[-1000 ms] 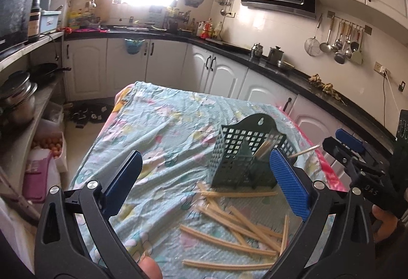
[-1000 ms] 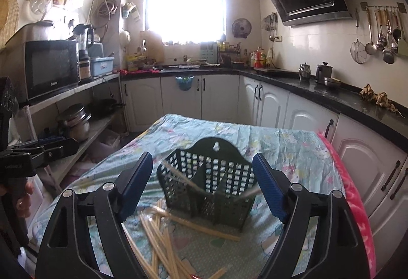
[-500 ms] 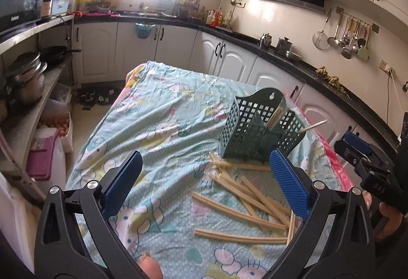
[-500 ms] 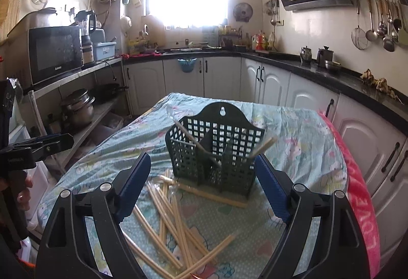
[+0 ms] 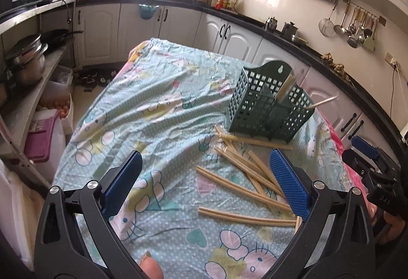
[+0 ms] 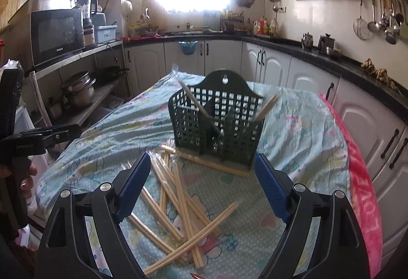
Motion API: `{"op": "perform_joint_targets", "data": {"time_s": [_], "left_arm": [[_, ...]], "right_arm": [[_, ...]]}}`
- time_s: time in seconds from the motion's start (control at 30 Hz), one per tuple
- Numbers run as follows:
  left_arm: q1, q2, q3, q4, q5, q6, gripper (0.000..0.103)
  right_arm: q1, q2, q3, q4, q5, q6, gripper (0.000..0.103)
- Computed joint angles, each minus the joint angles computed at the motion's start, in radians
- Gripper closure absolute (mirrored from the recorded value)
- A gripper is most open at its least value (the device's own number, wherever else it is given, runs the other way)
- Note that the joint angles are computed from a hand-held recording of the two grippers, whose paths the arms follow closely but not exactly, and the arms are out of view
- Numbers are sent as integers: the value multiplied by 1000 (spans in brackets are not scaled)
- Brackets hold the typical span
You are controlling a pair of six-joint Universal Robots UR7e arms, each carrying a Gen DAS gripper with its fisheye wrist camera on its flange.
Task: Organize utensils
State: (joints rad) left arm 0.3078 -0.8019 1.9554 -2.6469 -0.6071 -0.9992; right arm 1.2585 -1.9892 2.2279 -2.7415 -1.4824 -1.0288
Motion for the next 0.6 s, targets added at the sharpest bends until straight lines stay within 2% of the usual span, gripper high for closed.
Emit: {"op": "perform_joint_targets", "data": {"time_s": [0.1,0.37,0.6], "left_arm": [[4,12,-2,-3,-22,1,11],[21,57,-14,-29,-94,12,11],[52,83,-13,-52,-145,4,11]], "right_arm": [[-4,4,6,6,-19,2,22],[-1,60,1,-22,-135,29,22],[-23,91,-2,-49,-160,14,22]]}}
